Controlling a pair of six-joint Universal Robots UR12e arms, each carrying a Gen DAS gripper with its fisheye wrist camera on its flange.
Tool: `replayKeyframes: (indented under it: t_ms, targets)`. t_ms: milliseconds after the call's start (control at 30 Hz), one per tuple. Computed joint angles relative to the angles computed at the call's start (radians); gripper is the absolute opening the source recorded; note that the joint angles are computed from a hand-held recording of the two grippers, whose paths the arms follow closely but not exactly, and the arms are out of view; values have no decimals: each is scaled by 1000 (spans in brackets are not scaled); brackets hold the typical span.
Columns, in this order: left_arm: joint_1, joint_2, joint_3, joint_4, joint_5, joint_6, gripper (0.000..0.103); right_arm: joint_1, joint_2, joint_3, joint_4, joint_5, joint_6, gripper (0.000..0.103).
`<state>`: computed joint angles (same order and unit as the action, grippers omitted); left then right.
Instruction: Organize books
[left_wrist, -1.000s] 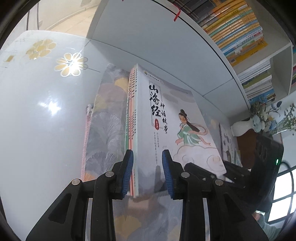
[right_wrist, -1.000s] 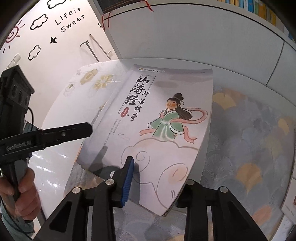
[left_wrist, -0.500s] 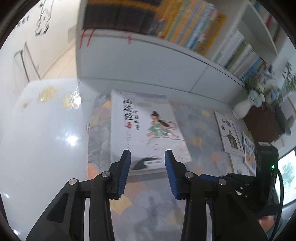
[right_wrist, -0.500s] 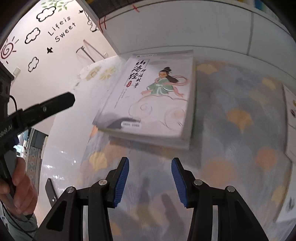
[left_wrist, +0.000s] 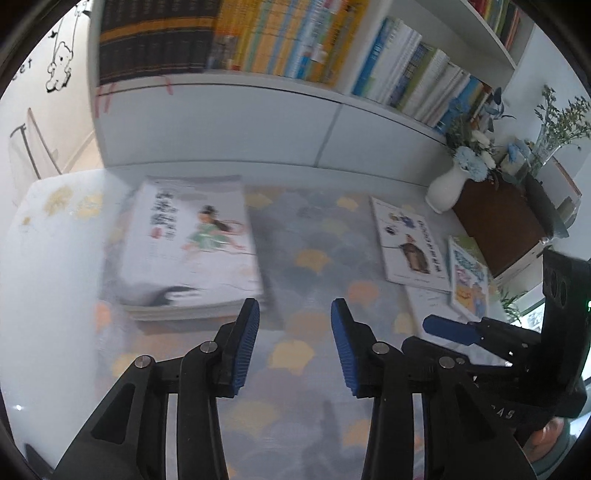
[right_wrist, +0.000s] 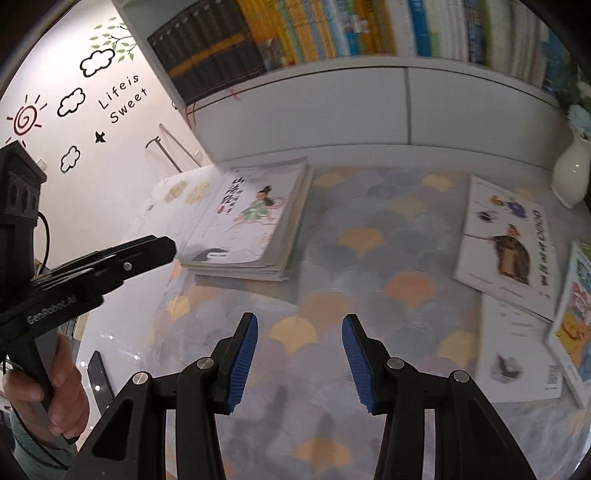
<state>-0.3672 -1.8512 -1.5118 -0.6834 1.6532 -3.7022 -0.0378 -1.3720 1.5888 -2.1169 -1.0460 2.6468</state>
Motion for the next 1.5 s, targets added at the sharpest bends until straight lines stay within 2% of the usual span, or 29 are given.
replayKeyframes:
  t_ms: [100, 133, 167, 233, 333, 533, 667, 767, 900, 967, 1167, 1267, 1400, 1500]
  targets:
    - [-32, -47, 66, -37, 20, -20, 40, -39, -3, -4, 29, 6, -36, 46]
    - [-38, -60, 84, -46, 19, -25, 46, -49, 0, -7, 39, 8, -44, 46]
    - [-45, -76, 105, -55, 15, -33, 58, -66, 3, -15, 60, 8, -56, 46]
    - [-59, -109, 143, -52, 6, -55, 72, -87, 10, -25, 90, 9, -75, 46]
    - [-72, -152, 201, -66, -16, -53, 72, -124, 20, -32, 111, -6, -102, 49]
    - [-108, -262, 367, -138, -3, 40, 72, -180, 67, -76, 128, -36, -125, 49]
    - [-109, -341, 463, -173, -4, 90, 72, -201, 120, -110, 61, -52, -66, 49]
    - [-91, -419, 559, -275, -56, 62, 67, -205, 174, -158, 62, -74, -9, 48]
    - [-59, -451, 564, -258, -175, -25, 65, -210, 240, -224, 81, -85, 55, 45]
    - [-55, -455, 559, -246, -192, -47, 65, -212, 267, -255, 99, -81, 71, 45]
    - [-47, -478, 584, -280, -224, -33, 65, -208, 319, -312, 117, -88, 97, 45]
    - [-43, -493, 594, -274, -264, -36, 65, -199, 329, -323, 93, -102, 99, 45]
    - [-49, -508, 616, -283, -246, -14, 65, -190, 352, -363, 136, -94, 83, 45]
    - [-58, -523, 647, -313, -209, 14, 65, -180, 370, -398, 226, -90, 54, 46]
